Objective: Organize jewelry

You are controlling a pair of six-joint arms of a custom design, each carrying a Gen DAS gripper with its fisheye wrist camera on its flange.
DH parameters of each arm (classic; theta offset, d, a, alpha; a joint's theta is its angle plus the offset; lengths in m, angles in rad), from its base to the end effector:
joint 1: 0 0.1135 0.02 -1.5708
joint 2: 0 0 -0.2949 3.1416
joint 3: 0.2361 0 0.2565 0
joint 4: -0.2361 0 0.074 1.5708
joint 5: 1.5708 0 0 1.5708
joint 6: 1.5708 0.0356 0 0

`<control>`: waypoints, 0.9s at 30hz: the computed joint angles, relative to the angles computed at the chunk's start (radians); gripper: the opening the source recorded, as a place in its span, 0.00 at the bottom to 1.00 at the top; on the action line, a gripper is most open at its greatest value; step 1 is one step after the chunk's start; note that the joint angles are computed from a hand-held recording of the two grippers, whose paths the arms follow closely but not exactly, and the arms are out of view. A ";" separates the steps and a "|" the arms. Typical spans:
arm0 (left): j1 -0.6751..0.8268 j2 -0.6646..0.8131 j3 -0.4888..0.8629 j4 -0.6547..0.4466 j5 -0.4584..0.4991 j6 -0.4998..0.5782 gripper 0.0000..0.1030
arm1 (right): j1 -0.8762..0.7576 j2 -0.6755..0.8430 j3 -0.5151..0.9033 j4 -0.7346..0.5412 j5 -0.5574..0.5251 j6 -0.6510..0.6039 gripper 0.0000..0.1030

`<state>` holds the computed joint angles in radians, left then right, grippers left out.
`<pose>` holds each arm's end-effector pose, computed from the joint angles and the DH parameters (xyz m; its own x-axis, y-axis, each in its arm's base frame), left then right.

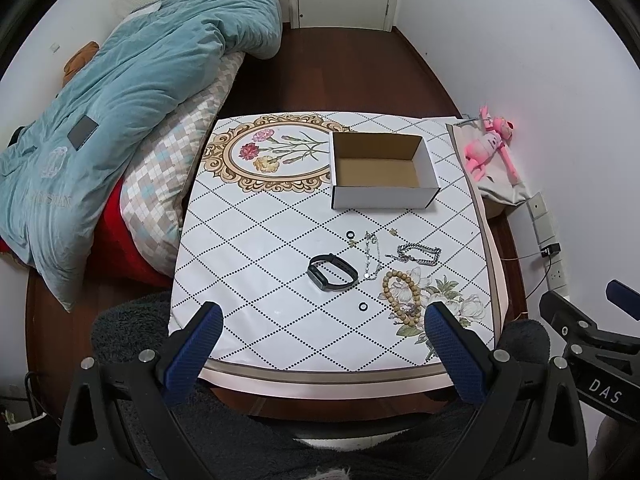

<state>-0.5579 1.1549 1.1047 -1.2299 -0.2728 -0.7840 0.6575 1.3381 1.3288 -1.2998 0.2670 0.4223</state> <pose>0.1612 -0.0893 0.3269 -0.8893 -0.2466 -0.3852 -0.2593 0.9656 -0.0196 0.1878 0.1331 0.3535 -0.9169 -0.2084 -0.3405 -0.1750 0.9764 -0.1264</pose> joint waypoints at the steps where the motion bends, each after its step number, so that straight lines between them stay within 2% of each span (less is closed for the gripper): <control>1: -0.003 0.002 0.004 -0.001 -0.001 -0.004 1.00 | -0.001 -0.001 0.000 0.000 0.000 -0.001 1.00; 27: -0.023 0.002 0.042 -0.031 0.004 -0.022 1.00 | -0.024 -0.004 0.030 -0.021 0.002 -0.027 1.00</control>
